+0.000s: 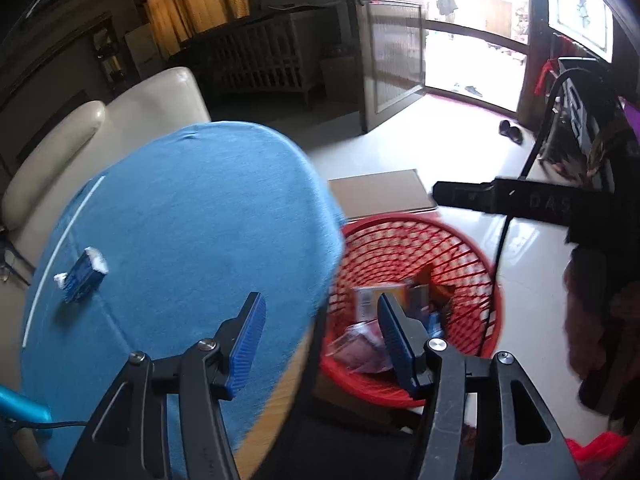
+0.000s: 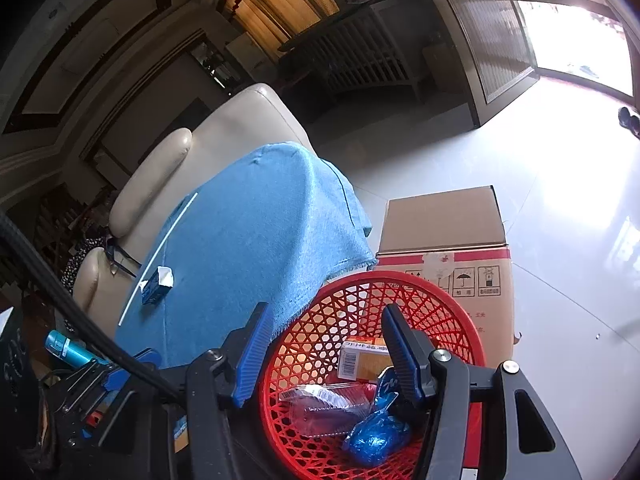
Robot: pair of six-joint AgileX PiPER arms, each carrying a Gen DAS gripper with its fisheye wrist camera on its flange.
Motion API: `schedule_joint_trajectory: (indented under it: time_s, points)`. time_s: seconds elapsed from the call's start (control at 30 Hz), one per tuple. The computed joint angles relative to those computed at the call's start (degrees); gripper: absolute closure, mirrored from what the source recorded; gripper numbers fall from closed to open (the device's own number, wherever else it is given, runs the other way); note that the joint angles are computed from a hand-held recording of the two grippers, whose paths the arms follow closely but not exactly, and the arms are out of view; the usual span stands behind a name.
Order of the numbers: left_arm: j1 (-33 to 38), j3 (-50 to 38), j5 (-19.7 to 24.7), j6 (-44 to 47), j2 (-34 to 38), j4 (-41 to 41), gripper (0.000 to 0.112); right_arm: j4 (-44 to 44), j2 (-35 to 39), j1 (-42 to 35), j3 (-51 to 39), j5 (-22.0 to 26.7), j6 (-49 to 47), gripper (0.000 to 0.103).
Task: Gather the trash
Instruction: 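Lower both tools into the red basket and open them, then move both tools back over the table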
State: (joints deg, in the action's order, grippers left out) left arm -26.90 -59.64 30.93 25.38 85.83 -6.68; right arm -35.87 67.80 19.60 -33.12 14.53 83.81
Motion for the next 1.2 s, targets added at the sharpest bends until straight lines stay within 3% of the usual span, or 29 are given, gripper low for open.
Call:
schedule_joint_trajectory:
  time_s: [0.37, 0.6, 0.8, 1.0, 1.2]
  points:
    - [26.87, 1.39, -1.87, 14.68, -0.21, -12.55, 0.052, 4.49, 14.09, 5.75, -13.08, 3.11, -6.69, 0.042]
    - [39.91, -0.57, -7.14, 12.96, 4.23, -10.64, 0.052, 8.67, 25.07, 11.15, -27.16, 7.31, -13.58, 0.042]
    - [45.11, -0.26, -13.86, 10.69, 6.27, -5.36, 0.052, 13.36, 34.8, 15.41, -42.89, 13.05, -21.66, 0.042]
    - [50.61, -4.41, -10.67, 15.64, 9.17, -10.16, 0.052, 18.02, 43.32, 19.57, -57.59, 18.32, -27.78, 0.042]
    - [52.48, -5.44, -9.41, 17.27, 9.08, -12.26, 0.052, 17.53, 47.43, 22.81, -65.09, 23.4, -28.23, 0.042]
